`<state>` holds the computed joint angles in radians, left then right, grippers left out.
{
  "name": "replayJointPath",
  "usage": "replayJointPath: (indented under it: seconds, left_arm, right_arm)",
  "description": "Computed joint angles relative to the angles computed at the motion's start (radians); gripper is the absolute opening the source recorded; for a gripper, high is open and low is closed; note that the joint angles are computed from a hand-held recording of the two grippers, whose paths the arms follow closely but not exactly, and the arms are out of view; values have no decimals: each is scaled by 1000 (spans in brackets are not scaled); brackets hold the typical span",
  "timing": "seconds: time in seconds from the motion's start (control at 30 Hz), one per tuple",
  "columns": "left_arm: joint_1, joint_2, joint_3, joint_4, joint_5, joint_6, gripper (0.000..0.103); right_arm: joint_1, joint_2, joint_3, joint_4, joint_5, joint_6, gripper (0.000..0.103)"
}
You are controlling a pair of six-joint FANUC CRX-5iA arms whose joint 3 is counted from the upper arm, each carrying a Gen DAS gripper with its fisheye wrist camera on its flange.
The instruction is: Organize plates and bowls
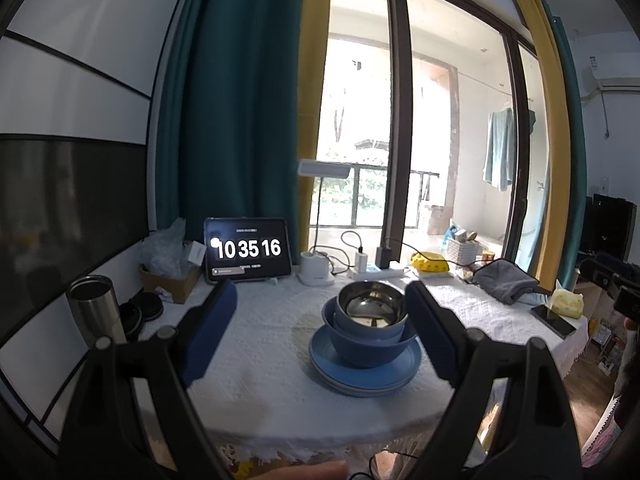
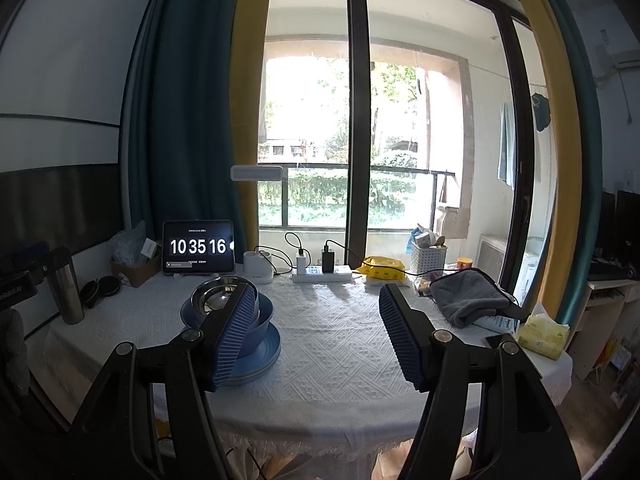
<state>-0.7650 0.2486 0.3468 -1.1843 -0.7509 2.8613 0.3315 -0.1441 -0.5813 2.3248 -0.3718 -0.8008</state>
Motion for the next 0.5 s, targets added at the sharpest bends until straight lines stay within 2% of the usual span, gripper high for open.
replayJointPath:
  seconds: [0.5]
  left_arm:
    - [8, 5, 1, 2, 19, -4, 87]
  right_arm:
    - [-11, 5, 3, 29, 20, -28, 68]
